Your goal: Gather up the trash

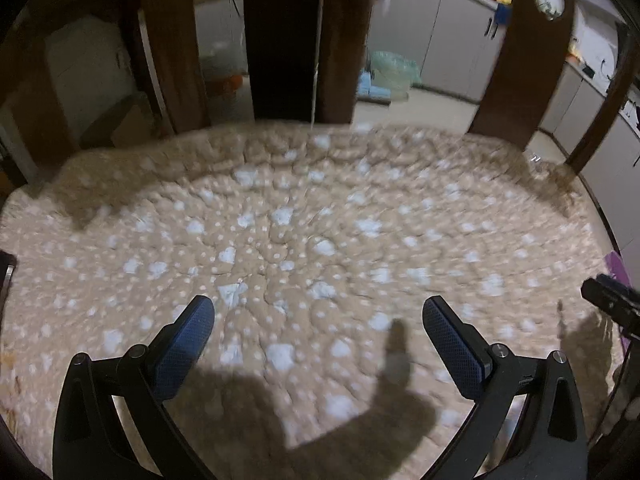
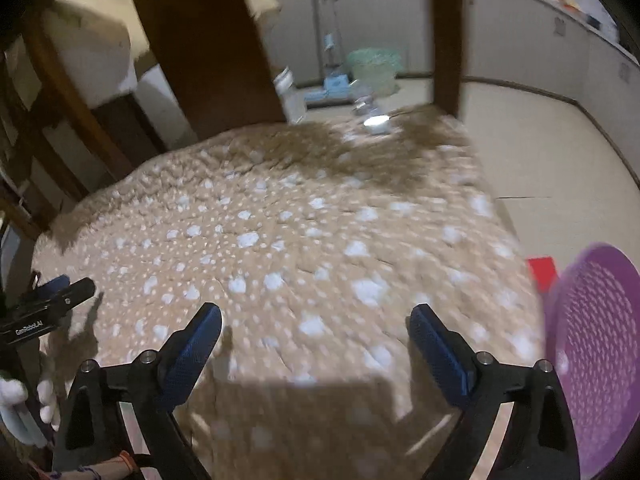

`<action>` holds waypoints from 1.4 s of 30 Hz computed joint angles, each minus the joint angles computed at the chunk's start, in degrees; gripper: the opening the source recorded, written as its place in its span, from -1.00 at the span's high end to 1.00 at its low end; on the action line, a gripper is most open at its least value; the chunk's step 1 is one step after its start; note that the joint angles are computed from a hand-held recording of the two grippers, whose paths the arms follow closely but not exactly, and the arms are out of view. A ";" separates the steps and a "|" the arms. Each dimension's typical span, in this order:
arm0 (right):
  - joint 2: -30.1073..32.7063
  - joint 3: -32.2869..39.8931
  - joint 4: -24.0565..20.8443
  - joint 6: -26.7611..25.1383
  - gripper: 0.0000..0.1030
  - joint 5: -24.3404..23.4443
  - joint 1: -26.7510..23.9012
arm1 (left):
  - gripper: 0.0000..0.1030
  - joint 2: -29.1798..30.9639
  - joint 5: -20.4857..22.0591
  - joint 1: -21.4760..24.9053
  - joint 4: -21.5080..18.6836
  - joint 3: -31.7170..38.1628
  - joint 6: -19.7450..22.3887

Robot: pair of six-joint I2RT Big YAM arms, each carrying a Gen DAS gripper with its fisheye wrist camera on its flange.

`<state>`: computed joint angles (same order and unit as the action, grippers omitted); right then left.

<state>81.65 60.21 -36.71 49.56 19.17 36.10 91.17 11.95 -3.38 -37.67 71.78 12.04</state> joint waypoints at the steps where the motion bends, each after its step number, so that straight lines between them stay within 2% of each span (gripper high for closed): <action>1: -2.19 -1.52 -0.87 1.38 -0.89 2.30 0.99 | -1.00 -2.07 -0.72 -0.59 1.66 -1.58 -0.11; 3: -5.58 -3.39 -2.67 3.27 -0.89 6.22 2.50 | -1.00 -8.62 -4.17 -2.82 8.89 -6.95 -1.20; 6: -11.29 -5.87 -7.45 7.47 -0.89 13.35 4.82 | -1.00 -17.30 -5.76 -6.30 17.98 -13.62 -2.09; 7: -12.95 -6.65 -9.12 9.02 -0.89 15.51 5.38 | -1.00 -19.53 -5.81 -7.44 19.29 -14.93 -2.11; 9: -15.69 -7.57 -15.30 14.47 -0.90 21.28 8.19 | -1.00 -22.63 -6.30 -10.36 19.81 -15.95 -2.50; 11: -17.52 -7.67 -23.41 21.33 -0.90 26.76 11.30 | -1.00 -25.27 -6.12 -13.52 18.83 -16.42 -3.14; 14: -19.20 -8.23 -34.19 31.38 -0.92 31.74 14.70 | -1.00 -27.81 -8.80 -19.75 17.48 -16.53 -4.85; 17: -20.75 -9.31 -42.57 40.06 -0.94 33.94 16.80 | -1.00 -28.41 -11.78 -24.58 17.18 -16.89 -6.14; 18: -21.20 -9.70 -44.60 42.42 -0.94 34.18 17.32 | -1.00 -28.10 -12.75 -26.45 16.76 -16.62 -6.61; 21: -23.47 -11.65 -46.98 45.86 -0.95 33.50 17.64 | -1.00 -26.91 -13.84 -30.56 15.07 -15.84 -7.58; 28: -29.14 -14.93 -54.29 56.32 -0.95 30.83 19.92 | -1.00 -23.54 -17.81 -37.03 12.17 -14.04 -8.06; 36: -30.50 -15.88 -54.41 58.31 -0.95 28.91 19.03 | -1.00 -21.50 -20.94 -40.84 10.15 -13.19 -6.02; 42: -30.24 -16.15 -57.15 60.92 -0.95 27.31 18.58 | -1.00 -19.66 -18.21 -41.85 5.57 -12.11 -4.91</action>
